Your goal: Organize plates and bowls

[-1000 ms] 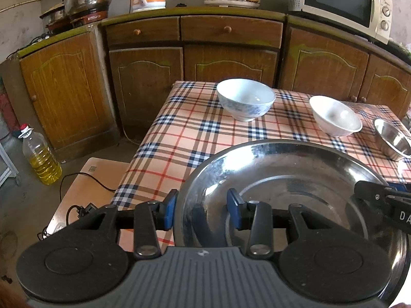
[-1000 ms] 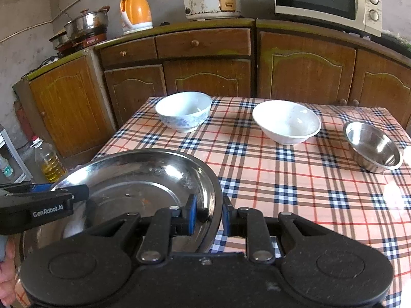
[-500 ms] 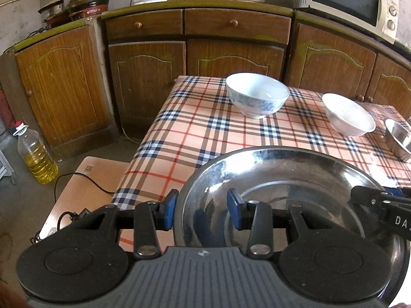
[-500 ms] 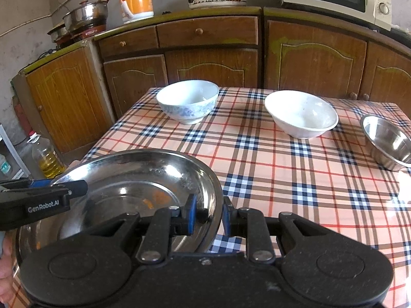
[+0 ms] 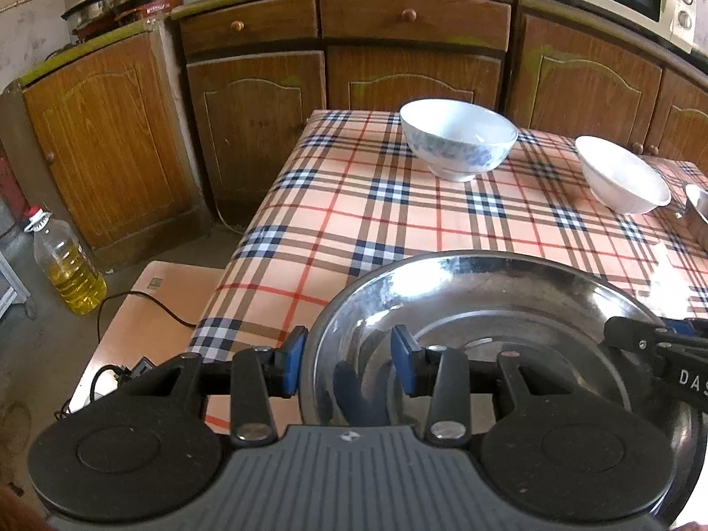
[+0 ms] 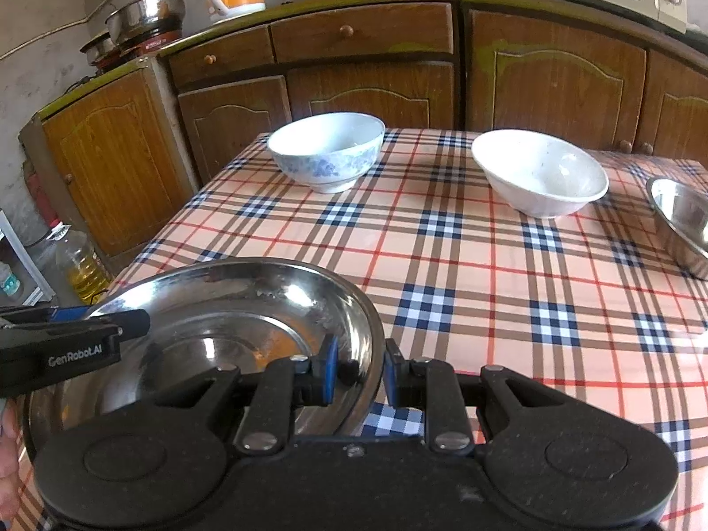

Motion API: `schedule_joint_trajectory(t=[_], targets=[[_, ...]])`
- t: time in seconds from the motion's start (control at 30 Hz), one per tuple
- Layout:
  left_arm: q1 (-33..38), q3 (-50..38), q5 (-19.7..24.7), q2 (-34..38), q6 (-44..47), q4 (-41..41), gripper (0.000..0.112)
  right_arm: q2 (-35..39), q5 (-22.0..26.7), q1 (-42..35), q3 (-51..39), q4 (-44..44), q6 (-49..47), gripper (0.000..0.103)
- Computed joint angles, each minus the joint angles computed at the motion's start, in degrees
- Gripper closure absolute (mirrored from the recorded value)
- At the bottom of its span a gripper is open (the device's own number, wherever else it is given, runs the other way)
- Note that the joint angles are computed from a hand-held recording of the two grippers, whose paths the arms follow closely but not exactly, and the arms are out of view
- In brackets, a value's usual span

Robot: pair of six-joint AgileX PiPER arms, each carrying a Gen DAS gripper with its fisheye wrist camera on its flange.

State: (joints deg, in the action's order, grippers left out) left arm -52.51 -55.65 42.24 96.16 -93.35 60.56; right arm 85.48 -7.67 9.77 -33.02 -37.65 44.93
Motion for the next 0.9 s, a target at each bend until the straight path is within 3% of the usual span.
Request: schedule_joint_trajectory(t=[0.27, 0.4, 0.63, 0.77, 0.9], targets=[[1.52, -0.36, -1.30, 1.08, 0.58, -0.87, 0.072, 3.18, -1.72, -0.49, -1.22, -1.47, 1.30, 0.076], [1.38, -0.63, -1.58, 1.87, 0.29, -0.04, 0.072, 4.12, -1.90, -0.57, -1.70, 2.46, -2.45, 0.076], [2.34, -1.66, -2.89, 3.24, 2.01, -1.81, 0.072, 5.68, -0.81, -0.88, -3.19, 0.24, 0.29, 0.075], [1.83, -1.90, -2.53, 3.59, 1.92, -1.04, 0.071, 6.50, 0.05, -0.33, -3.49, 4.80, -4.43, 0.074], [2.11, -1.44, -3.37, 3.03, 1.18, -1.06, 0.070, 6.43, 0.33, -0.69, -3.41, 1.84, -1.51, 0.074]])
